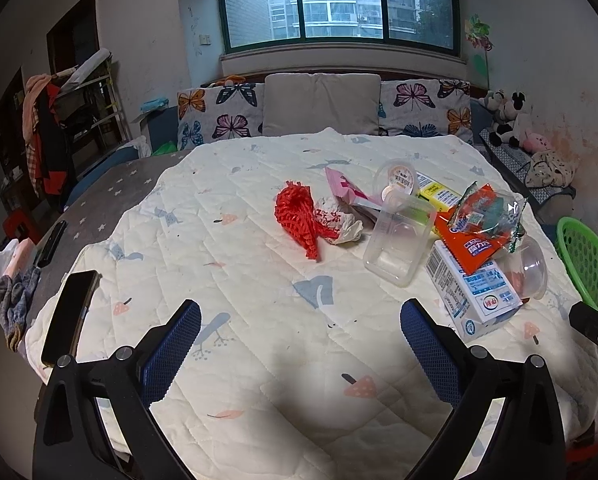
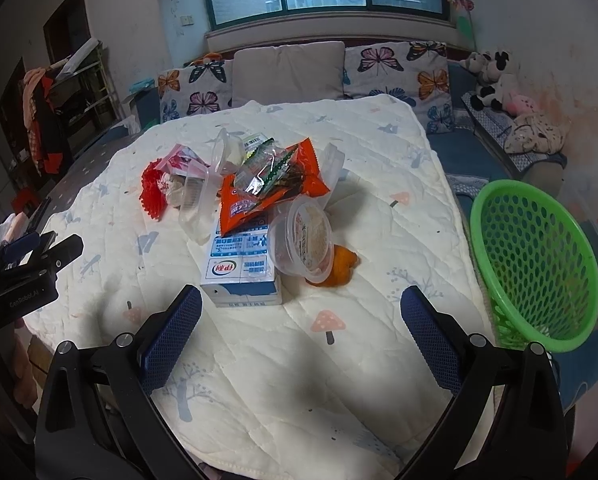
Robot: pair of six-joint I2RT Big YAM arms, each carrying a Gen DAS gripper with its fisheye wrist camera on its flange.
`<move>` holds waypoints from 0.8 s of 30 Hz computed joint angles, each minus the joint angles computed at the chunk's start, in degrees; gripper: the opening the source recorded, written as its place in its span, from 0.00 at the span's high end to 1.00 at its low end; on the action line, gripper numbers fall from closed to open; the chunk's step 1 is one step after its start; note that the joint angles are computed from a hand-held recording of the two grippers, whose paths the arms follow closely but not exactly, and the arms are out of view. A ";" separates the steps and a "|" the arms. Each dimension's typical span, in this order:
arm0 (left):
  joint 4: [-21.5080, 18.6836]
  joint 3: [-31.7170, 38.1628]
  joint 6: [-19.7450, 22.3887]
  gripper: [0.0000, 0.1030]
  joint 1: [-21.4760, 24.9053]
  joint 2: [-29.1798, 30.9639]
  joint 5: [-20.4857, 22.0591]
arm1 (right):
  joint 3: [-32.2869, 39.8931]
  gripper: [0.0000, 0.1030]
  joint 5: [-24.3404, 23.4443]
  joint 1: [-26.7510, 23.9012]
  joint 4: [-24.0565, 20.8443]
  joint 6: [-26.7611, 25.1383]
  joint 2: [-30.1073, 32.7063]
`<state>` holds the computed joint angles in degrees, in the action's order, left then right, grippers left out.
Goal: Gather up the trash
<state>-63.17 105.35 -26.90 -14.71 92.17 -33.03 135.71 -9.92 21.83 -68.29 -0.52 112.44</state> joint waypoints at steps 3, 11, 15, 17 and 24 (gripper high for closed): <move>0.39 0.05 -0.04 0.06 -0.01 -0.15 0.06 | 0.05 0.04 0.16 0.11 0.26 -0.09 -0.07; 0.90 0.68 0.29 0.06 0.06 -0.25 0.40 | 0.53 0.04 0.21 0.29 0.54 -0.03 0.20; 1.15 1.01 0.47 0.06 0.28 -0.23 0.29 | 0.44 0.04 0.13 0.25 0.77 -0.10 0.10; 1.08 1.18 0.30 0.06 0.25 -0.19 -0.07 | 0.62 0.04 0.16 0.24 0.72 -0.11 0.20; 1.78 1.63 0.67 0.06 -0.02 -0.06 -0.44 | 0.50 0.04 -0.16 0.10 1.41 0.07 0.00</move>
<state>-61.39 106.98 -26.23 -14.73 92.11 -33.48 136.21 -10.08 21.93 -66.88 -0.46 112.45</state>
